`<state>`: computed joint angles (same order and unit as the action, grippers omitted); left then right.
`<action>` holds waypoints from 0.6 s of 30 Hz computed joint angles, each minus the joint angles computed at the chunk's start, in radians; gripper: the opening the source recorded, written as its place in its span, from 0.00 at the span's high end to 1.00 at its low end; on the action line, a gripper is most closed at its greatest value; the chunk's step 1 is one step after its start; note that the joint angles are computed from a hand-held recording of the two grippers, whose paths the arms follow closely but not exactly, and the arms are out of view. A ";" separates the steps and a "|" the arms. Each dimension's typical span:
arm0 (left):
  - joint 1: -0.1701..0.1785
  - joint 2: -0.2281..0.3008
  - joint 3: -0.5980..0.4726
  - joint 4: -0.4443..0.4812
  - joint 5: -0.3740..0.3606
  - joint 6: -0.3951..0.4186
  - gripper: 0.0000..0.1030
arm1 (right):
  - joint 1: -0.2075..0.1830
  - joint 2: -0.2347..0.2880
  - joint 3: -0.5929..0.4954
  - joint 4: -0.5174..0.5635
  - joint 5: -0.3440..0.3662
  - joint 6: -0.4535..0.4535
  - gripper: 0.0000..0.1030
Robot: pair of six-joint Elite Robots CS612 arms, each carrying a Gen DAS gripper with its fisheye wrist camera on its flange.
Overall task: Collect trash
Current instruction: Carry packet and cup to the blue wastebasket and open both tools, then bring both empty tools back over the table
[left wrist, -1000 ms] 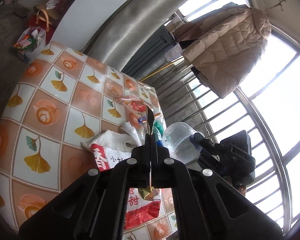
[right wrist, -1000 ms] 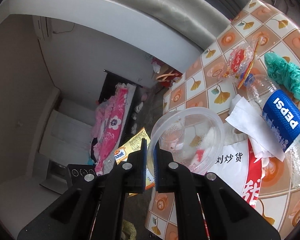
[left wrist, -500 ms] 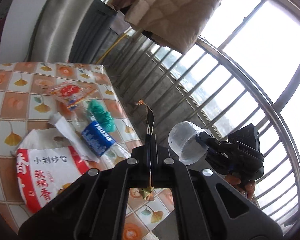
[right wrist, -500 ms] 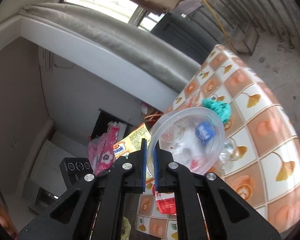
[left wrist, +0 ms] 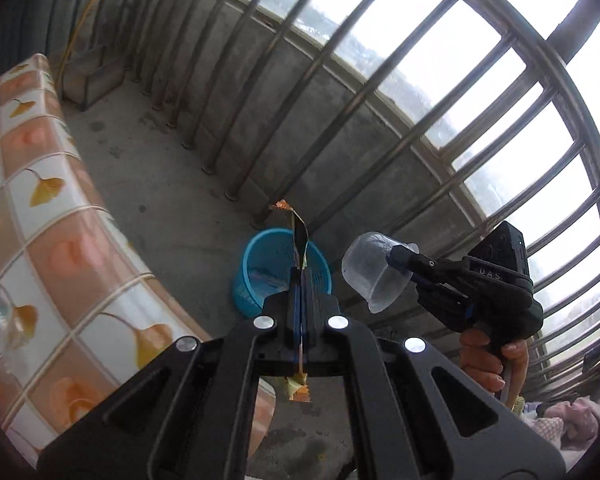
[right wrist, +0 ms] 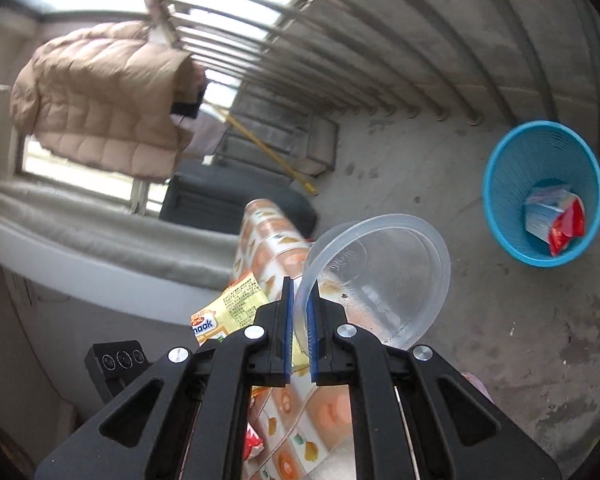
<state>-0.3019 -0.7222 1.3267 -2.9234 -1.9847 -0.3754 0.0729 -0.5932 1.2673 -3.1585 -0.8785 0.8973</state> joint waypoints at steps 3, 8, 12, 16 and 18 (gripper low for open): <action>-0.031 0.074 -0.124 0.145 -0.003 0.043 1.00 | -0.024 0.029 -0.009 0.047 -0.040 0.065 0.93; -0.060 0.212 -0.354 0.334 -0.043 0.067 0.99 | -0.053 0.095 -0.081 0.155 -0.112 0.146 0.88; -0.089 0.318 -0.544 0.516 0.046 0.086 0.52 | -0.079 0.164 -0.166 0.297 -0.145 0.163 0.37; -0.090 0.349 -0.594 0.551 0.044 0.057 0.52 | -0.097 0.217 -0.205 0.379 -0.136 0.220 0.37; -0.087 0.330 -0.552 0.503 0.033 0.046 0.47 | -0.101 0.221 -0.181 0.331 -0.124 0.251 0.37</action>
<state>-0.3888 -0.3923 0.7742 -2.4207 -1.9520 -0.3296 -0.0277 -0.3726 1.0862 -2.8275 -1.0025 1.1480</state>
